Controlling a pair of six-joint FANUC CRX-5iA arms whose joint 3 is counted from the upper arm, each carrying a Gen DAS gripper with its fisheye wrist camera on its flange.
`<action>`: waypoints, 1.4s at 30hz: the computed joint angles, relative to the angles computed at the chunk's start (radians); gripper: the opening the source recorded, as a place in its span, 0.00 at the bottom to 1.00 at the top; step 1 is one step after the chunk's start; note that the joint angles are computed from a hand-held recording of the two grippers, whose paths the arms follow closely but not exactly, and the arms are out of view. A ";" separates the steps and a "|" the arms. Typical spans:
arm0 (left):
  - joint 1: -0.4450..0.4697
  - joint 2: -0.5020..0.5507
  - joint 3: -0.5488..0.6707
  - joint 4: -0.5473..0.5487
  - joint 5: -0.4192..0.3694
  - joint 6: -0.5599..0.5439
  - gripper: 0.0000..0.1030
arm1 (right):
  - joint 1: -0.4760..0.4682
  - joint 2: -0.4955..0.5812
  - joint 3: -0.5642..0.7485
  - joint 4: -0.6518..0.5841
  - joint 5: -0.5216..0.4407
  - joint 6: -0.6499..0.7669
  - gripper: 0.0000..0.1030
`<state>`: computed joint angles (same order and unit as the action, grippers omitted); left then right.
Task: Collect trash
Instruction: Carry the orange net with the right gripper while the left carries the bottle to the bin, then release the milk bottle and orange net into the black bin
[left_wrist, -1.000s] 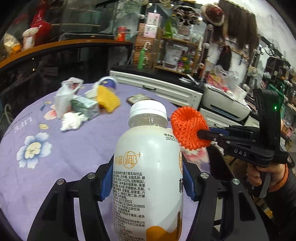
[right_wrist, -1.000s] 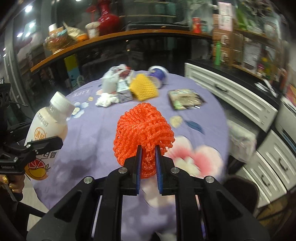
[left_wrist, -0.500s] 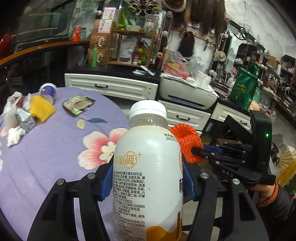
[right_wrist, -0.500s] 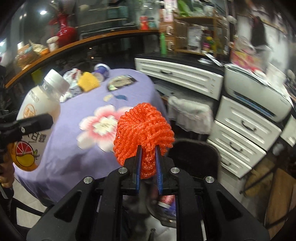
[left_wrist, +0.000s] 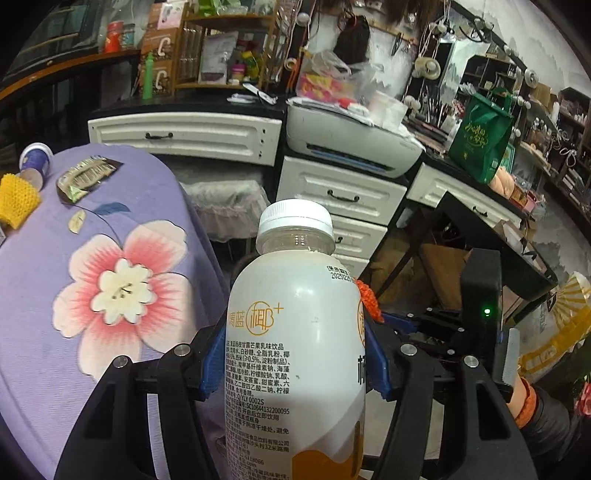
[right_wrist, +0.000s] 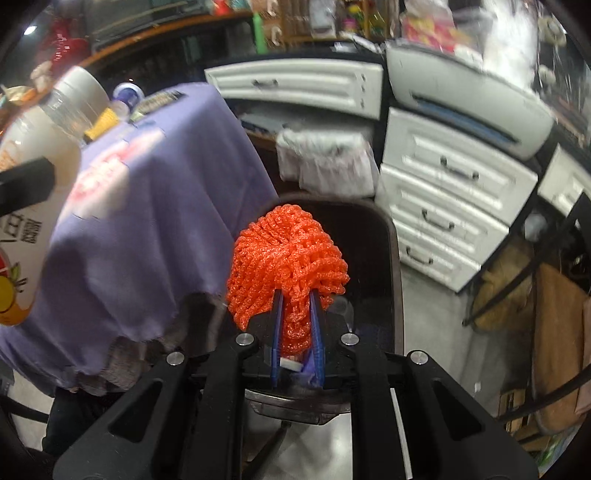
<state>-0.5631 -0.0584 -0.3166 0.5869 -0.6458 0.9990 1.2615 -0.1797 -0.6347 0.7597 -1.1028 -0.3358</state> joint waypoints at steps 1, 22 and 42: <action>-0.008 0.016 0.012 -0.018 -0.003 0.015 0.59 | -0.008 0.004 -0.009 -0.007 0.012 -0.010 0.15; -0.112 0.270 0.202 -0.207 -0.093 0.160 0.59 | 0.161 -0.131 -0.116 0.008 -0.240 -0.304 0.40; -0.170 0.465 0.401 -0.336 -0.219 0.304 0.73 | 0.235 -0.187 -0.140 0.008 -0.317 -0.399 0.40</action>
